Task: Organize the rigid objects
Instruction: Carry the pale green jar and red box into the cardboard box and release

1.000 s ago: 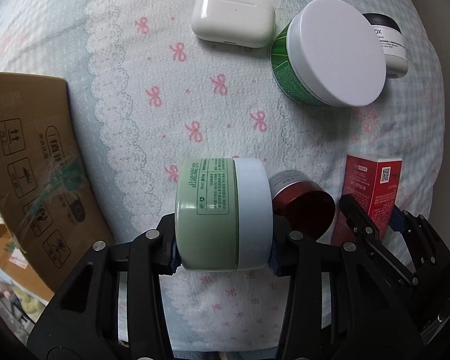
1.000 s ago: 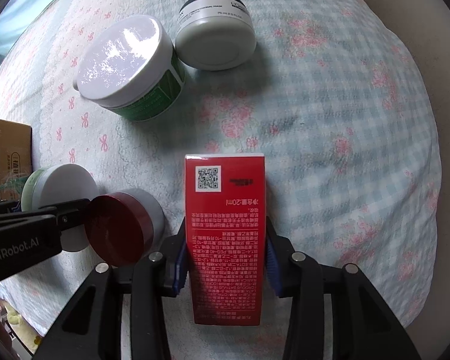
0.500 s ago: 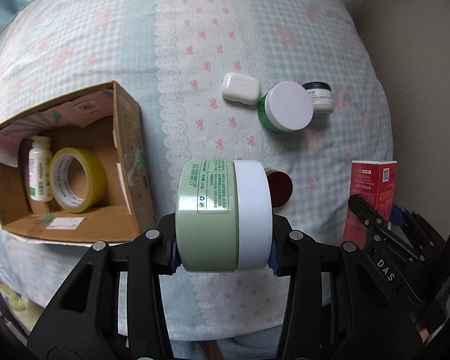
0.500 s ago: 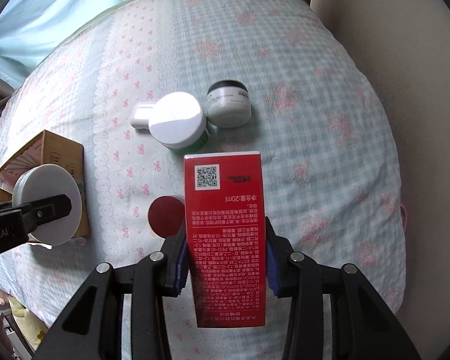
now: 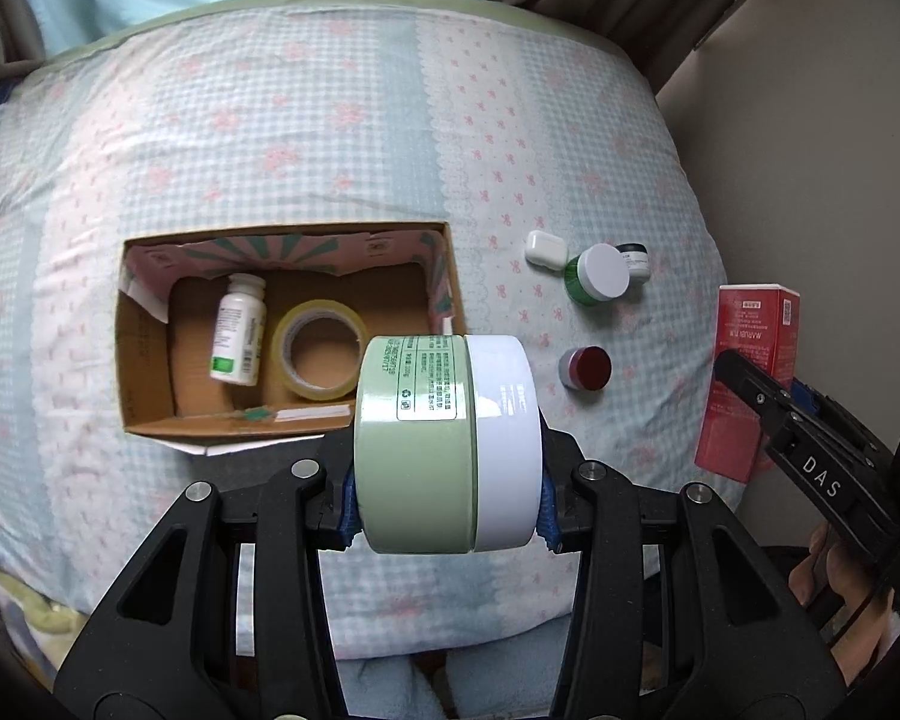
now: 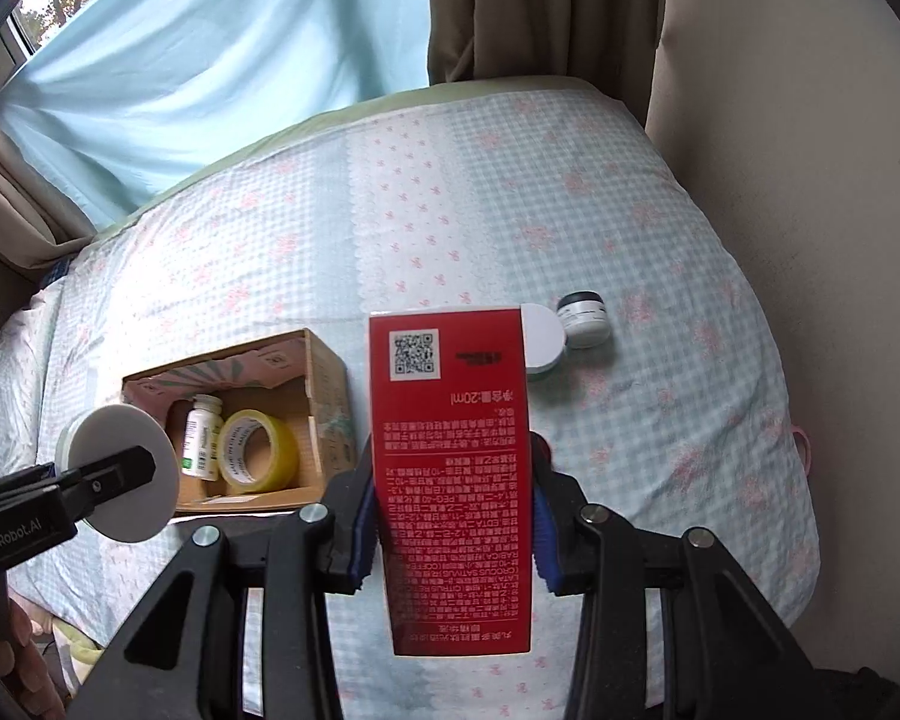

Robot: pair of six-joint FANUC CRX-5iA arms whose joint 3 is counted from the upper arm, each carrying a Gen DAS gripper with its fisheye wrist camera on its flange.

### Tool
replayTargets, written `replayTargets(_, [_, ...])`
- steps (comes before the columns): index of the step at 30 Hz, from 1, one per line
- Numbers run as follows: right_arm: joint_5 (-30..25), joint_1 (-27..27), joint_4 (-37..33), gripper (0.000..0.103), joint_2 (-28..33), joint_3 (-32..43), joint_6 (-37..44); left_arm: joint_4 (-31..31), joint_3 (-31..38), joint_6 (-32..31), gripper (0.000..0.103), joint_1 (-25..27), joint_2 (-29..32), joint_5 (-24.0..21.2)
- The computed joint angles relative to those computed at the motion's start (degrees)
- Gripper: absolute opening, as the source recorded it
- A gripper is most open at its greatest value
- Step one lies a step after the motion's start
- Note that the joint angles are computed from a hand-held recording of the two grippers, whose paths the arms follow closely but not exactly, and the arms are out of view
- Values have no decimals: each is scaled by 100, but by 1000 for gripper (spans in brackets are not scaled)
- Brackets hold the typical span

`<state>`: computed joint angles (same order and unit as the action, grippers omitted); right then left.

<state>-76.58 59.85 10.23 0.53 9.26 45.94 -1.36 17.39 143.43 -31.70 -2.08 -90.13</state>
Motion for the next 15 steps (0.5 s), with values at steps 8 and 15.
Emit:
replayTargets(8, [116,726,10,38,443,630,-734,-50,-1126,-564,39,631,-1307,-373])
replayTargets(15, [153,1012,-318,38,878,1131,-687,12,-1828,-709,39,1197,-2048,-520])
